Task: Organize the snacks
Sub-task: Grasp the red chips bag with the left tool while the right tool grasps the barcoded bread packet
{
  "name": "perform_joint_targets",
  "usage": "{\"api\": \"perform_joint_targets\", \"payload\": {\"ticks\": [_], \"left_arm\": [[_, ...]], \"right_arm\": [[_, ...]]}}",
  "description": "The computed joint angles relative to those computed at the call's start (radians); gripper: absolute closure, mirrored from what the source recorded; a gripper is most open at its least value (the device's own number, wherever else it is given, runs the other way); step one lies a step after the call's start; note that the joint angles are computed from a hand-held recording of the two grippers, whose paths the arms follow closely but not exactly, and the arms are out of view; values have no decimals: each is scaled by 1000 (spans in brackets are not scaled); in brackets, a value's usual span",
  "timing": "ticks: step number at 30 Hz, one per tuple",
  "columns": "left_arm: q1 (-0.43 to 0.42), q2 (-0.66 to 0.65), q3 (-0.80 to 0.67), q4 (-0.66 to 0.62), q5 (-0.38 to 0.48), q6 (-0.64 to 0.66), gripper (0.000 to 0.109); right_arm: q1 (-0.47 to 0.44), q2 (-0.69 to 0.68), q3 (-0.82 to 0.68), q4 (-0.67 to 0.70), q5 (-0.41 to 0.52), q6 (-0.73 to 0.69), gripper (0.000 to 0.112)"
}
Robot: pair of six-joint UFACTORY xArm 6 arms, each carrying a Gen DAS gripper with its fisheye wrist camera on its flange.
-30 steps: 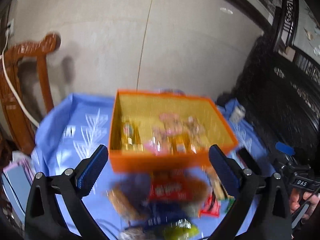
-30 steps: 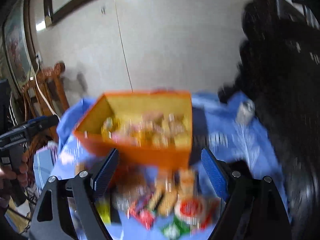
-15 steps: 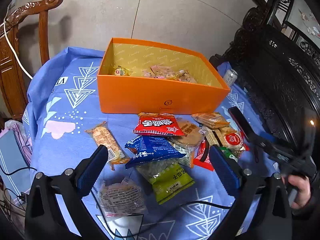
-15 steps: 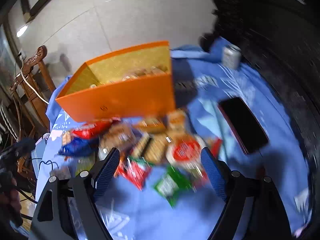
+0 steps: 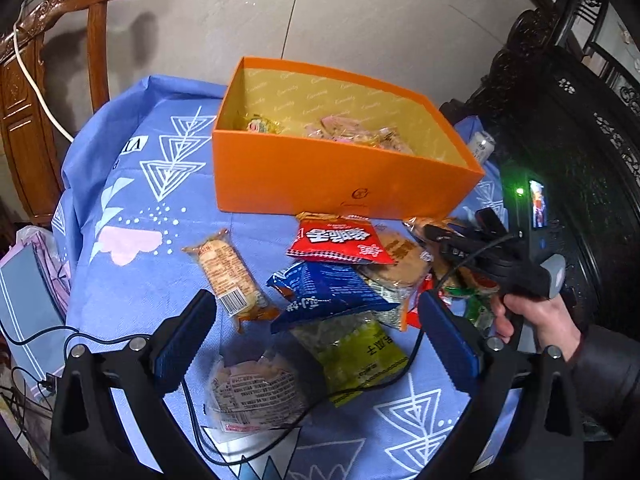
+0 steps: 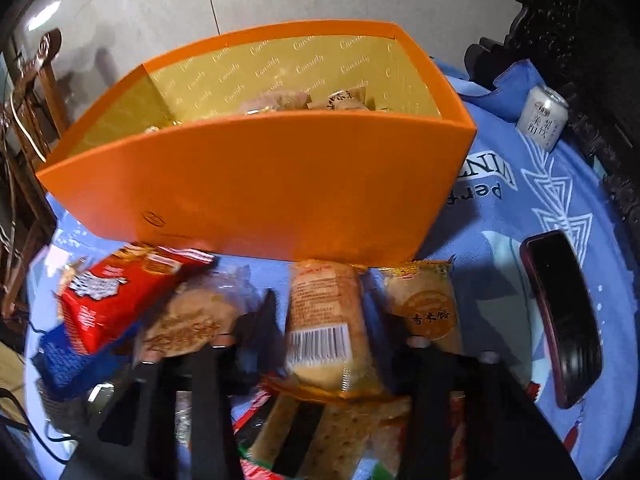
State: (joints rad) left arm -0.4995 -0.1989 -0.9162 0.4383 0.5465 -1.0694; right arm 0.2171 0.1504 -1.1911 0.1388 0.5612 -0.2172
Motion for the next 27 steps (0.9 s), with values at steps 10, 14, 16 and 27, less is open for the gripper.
{"api": "perform_joint_targets", "payload": {"ticks": [10,14,16,27], "left_arm": [[52,269,-222,-155,-33,186,10],[64,438,-397,-306,53,314,10],[66,500,-455,-360,84,358,10],[77,586,-513,-453,106,401,26]], "right_arm": [[-23,-134,83,130,21,-78,77],[-29,-191,115,199,44,-102,77],[-27,-202,116,224,57,-104,77],[-21,-188,96,244,70,-97,77]]}}
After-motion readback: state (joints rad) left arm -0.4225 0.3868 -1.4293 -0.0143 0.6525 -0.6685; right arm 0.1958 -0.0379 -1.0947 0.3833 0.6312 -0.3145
